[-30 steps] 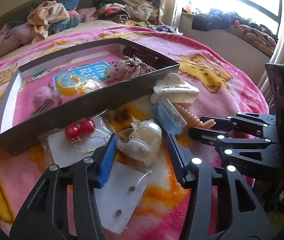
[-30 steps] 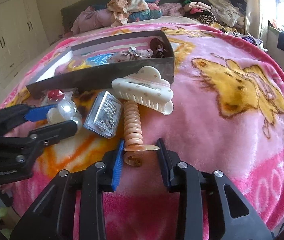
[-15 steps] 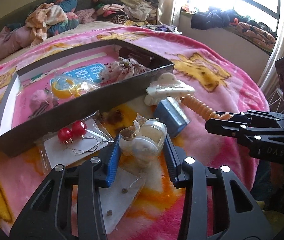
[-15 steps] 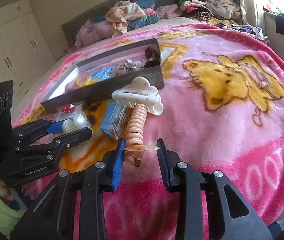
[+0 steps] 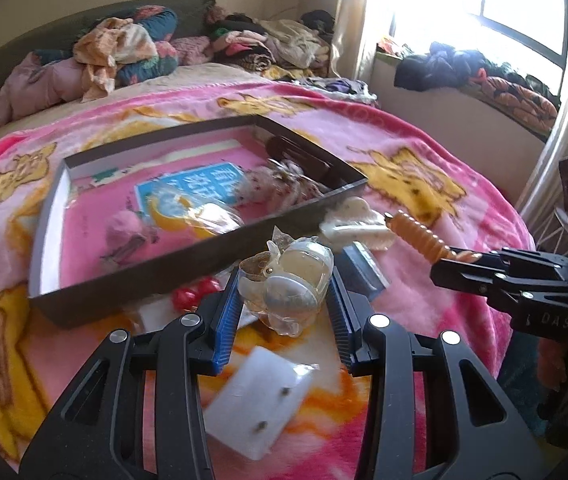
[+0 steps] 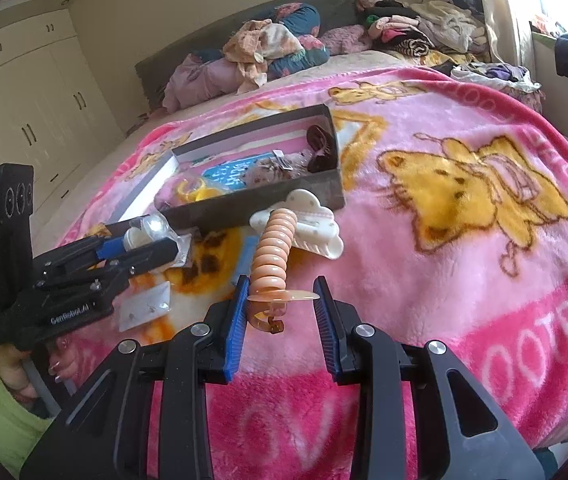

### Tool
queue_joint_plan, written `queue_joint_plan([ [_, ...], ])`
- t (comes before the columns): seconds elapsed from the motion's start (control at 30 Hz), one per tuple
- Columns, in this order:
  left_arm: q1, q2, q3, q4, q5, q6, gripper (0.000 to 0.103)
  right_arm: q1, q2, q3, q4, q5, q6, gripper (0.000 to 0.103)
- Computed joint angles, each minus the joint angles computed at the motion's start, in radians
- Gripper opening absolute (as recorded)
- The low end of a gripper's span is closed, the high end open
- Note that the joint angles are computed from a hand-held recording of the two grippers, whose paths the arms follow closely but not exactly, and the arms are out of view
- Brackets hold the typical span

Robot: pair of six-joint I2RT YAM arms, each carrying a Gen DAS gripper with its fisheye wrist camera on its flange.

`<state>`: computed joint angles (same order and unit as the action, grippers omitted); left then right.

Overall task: Organize jewelry
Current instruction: 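Carry pearl earring bag over the box with left tool while right tool carries hair tie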

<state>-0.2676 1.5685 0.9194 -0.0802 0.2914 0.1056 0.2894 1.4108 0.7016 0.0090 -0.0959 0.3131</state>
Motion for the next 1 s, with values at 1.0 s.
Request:
queue_joint_plan([
  [1.0, 0.194, 0.085, 0.112, 0.048, 0.068, -0.061, 0.032, 0.079, 0.215, 0.322, -0.077, 0.039, -0.04, 0.031],
])
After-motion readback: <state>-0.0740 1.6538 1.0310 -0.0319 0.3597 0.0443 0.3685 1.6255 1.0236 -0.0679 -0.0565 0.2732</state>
